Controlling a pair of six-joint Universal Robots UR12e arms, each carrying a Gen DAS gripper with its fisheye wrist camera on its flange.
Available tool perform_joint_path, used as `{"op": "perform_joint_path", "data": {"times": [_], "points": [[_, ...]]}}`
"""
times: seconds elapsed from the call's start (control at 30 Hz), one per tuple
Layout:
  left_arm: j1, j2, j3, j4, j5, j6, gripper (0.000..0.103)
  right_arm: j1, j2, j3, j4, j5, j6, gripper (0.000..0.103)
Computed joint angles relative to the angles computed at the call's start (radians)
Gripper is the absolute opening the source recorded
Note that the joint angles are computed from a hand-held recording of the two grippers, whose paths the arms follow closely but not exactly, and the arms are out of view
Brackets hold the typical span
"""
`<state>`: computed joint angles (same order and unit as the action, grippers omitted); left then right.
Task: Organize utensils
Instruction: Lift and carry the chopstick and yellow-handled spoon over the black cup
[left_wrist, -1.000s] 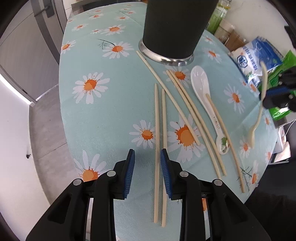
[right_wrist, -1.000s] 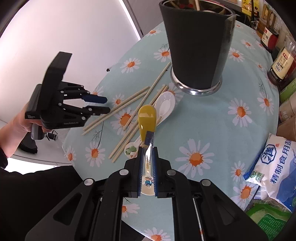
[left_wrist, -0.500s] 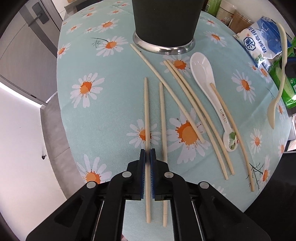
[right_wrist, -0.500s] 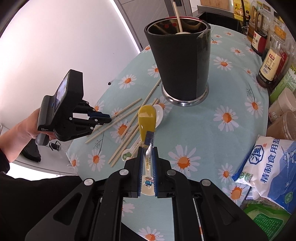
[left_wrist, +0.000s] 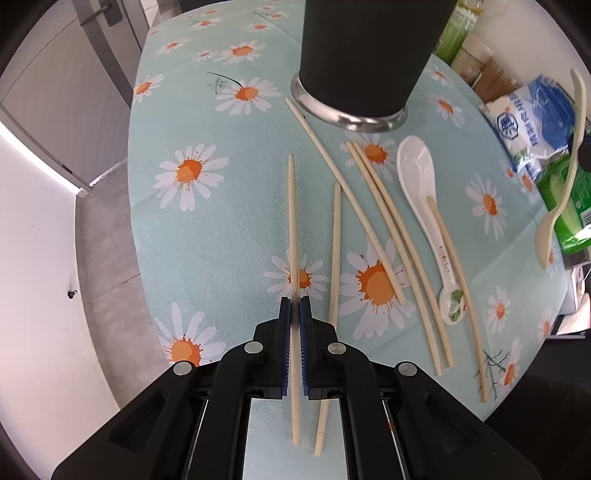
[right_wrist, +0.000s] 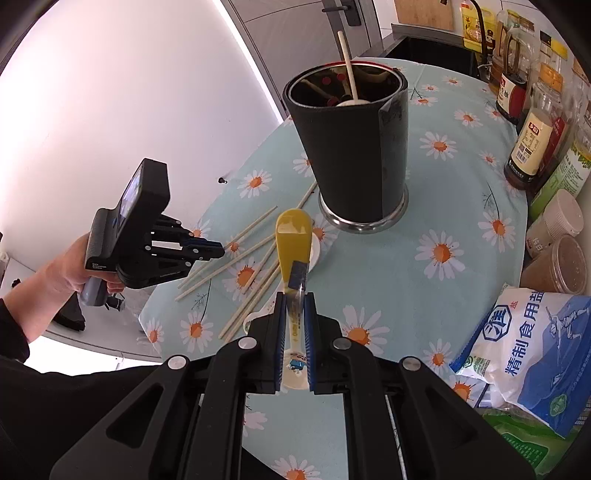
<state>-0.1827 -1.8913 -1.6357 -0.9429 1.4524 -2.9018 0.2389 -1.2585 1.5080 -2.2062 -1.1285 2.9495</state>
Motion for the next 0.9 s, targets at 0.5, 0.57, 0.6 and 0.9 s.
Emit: {"op": "perform_joint_path", "data": {"times": [0.5, 0.57, 0.6, 0.9], "points": [[0.04, 0.088, -0.078, 0.299, -0.187, -0.197, 0.004, 0.002, 0.014, -0.053, -0.036, 0.018, -0.013, 0.01], [0.038, 0.093, -0.079, 0.34, -0.197, -0.21, 0.004, 0.003, 0.016, -0.063, -0.041, 0.02, -0.013, 0.01], [0.04, 0.096, -0.081, 0.368, -0.213, -0.217, 0.004, 0.003, 0.018, -0.067, -0.044, 0.02, -0.013, 0.01], [0.031, 0.078, -0.044, 0.537, -0.282, -0.27, 0.004, 0.004, 0.026, -0.102, -0.078, 0.023, 0.009, 0.01]]}}
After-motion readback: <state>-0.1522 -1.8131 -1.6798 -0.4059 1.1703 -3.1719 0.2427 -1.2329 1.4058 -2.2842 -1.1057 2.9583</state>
